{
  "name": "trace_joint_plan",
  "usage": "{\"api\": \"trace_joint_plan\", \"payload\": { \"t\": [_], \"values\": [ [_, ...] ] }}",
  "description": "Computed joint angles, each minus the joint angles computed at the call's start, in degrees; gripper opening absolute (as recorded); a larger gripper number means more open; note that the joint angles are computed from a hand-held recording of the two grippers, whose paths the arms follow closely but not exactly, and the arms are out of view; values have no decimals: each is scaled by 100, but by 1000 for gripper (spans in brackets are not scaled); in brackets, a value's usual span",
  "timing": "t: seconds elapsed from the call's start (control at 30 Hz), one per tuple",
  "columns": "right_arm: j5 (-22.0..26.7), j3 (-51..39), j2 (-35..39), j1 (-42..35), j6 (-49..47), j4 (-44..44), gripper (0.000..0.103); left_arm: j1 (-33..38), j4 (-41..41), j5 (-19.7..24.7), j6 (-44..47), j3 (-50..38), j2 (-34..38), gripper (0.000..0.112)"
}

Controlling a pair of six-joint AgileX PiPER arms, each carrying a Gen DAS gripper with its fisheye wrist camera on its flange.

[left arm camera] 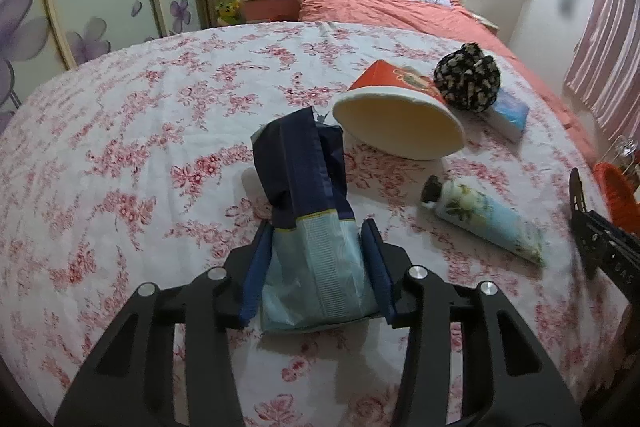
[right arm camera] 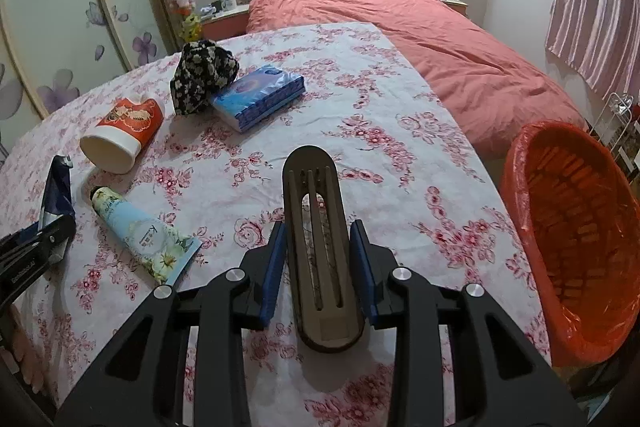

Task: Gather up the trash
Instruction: 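Grasp the blue-and-teal bag with the left gripper while the right gripper holds the comb, then carry the comb and bag over the orange basket and release both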

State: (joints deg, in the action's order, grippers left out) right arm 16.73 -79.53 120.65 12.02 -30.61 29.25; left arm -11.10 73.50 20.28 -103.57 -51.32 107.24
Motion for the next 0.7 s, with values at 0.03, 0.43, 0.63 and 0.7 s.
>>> {"api": "trace_joint_plan", "payload": {
  "t": [0.03,0.43,0.63,0.7],
  "values": [
    [-15,47,-39,-18,-113,117,33,8,63,-25,-65,46,-35,45],
    [15,364,-463,-252,-1194,1178,33,-236,162,94,-202,315,-593,44],
    [96,590,-744,-519,-1974,1936,33,-658,-168,245,116,242,-935,44],
    [110,718,-884,-655,-2316,2280,33,-851,-311,269,285,142,-994,44]
  ]
}}
